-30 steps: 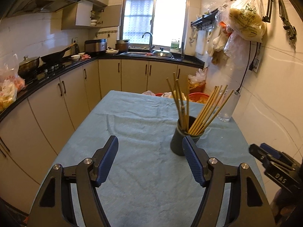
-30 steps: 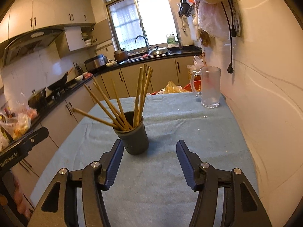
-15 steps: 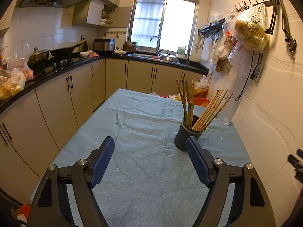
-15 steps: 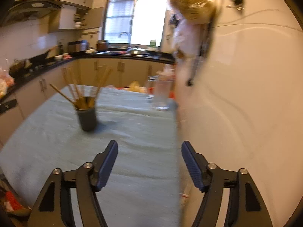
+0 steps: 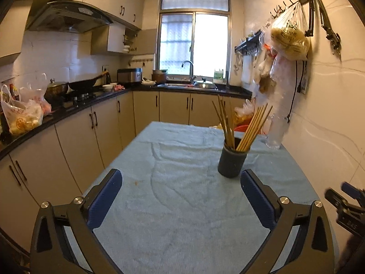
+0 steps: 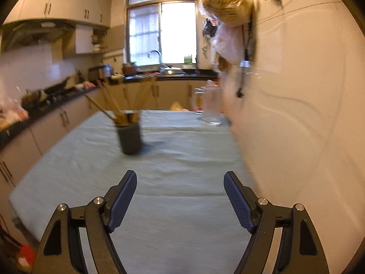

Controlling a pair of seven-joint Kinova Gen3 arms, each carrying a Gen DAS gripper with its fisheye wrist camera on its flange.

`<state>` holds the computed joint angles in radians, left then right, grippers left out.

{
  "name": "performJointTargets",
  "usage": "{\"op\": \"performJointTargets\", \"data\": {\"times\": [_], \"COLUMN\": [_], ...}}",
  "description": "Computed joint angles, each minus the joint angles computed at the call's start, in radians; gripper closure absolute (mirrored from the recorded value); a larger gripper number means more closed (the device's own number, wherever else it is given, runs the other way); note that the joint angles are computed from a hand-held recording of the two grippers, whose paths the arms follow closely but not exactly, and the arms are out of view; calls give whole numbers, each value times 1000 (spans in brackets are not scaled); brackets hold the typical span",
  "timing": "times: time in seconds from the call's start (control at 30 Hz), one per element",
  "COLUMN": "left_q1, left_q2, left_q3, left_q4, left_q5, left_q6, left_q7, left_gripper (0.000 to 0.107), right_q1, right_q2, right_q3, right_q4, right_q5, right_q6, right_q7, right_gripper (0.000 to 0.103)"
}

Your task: Organize utensils

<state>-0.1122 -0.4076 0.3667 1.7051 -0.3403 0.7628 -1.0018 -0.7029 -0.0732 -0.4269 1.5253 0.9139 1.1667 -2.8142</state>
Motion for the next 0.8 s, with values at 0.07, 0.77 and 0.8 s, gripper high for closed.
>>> {"op": "performJointTargets", "data": {"times": [0.07, 0.77, 0.8], "left_q1": [-7, 87, 99], "left_q2": [-10, 95, 98], "left_q3": [-1, -78, -97], "left_q4": [21, 45, 45], "left_q5": [3, 2, 17], "left_q6": [-15, 76, 78], "left_q7": [12, 18, 7], "left_gripper": [5, 5, 5], "right_q1": [-14, -251, -257], "right_q2": [25, 198, 207], "right_q3": [-12, 111, 117], "right_q4": [-13, -158, -169], "right_q5": [39, 111, 106], "right_q6": [-5, 167, 169], "right_q7": [-42, -225, -216], "right_gripper": [20, 19, 19]}}
